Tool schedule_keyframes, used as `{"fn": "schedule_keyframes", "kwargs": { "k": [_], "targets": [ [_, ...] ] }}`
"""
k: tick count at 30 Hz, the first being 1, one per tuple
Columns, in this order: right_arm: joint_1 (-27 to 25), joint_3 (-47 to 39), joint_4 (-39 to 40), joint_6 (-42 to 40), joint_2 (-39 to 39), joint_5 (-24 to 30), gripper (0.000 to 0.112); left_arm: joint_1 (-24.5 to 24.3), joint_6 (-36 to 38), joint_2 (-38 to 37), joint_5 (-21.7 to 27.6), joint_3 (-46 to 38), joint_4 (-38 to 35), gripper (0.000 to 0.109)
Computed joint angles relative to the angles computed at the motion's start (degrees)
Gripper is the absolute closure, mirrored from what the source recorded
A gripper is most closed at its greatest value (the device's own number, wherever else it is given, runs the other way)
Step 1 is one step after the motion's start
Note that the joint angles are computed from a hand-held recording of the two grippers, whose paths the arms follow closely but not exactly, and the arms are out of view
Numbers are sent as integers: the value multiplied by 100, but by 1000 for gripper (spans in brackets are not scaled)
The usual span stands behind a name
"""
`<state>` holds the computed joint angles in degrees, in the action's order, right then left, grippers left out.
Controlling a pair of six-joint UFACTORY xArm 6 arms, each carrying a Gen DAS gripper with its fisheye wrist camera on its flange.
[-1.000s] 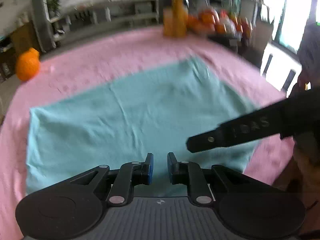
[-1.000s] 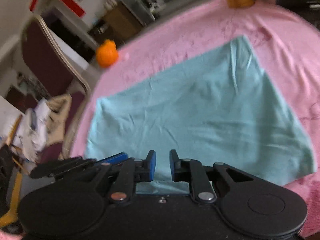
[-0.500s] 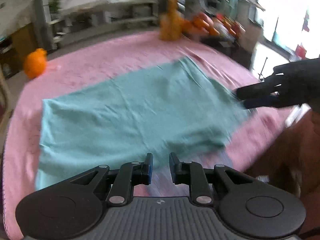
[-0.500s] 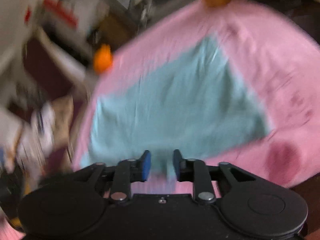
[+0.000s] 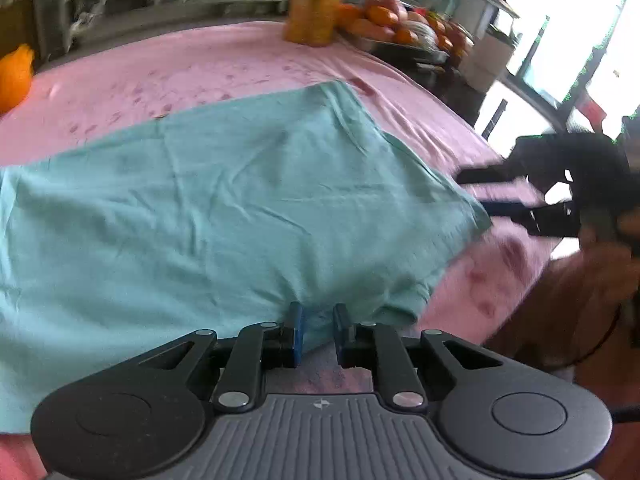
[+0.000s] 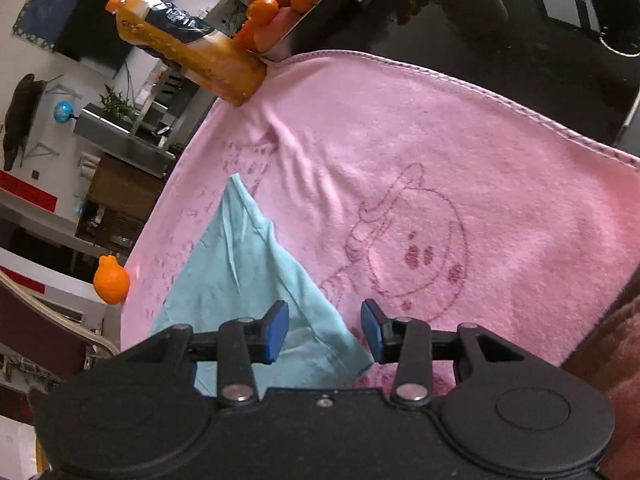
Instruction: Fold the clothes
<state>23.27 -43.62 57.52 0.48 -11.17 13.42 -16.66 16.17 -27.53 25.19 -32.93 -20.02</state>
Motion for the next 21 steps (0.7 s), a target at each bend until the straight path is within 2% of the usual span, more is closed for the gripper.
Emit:
{"fn": "schedule_keyframes", "kwargs": {
  "k": [2, 4, 5, 8, 10, 14, 15, 18, 19, 21],
  "targets": [
    [-122, -61, 1048, -658, -5, 470, 73, -31, -11, -96, 24, 72, 139, 96],
    [-327, -32, 1865, -950, -42, 1145, 74, -6, -8, -120, 17, 104, 133, 94],
    [-348, -19, 1951, -954, -50, 1243, 77, -6, -34, -104, 9, 98, 133, 94],
    [-352, 2, 2095, -952, -59, 1377, 76, 22, -95, -74, 48, 59, 86, 94],
    [-231, -39, 2547, -1241, 32, 1171, 76, 32, -133, -63, 88, 34, 22, 93],
    [184, -243, 3431, -2049, 250, 369, 71, 44, -165, -65, 112, 28, -57, 92],
    [205, -304, 3427, -2122, 312, 414, 71, 42, -172, -63, 109, 28, -56, 92],
    [-3, -406, 3487, -2195, 439, 1350, 71, 35, -184, -50, 98, 24, -54, 92],
    [30, -451, 3525, -2209, 488, 1343, 71, 35, -191, -51, 100, 23, -53, 92],
    [241, -551, 3298, -2159, 557, 663, 71, 40, -206, -44, 115, 8, -60, 92]
  ]
}}
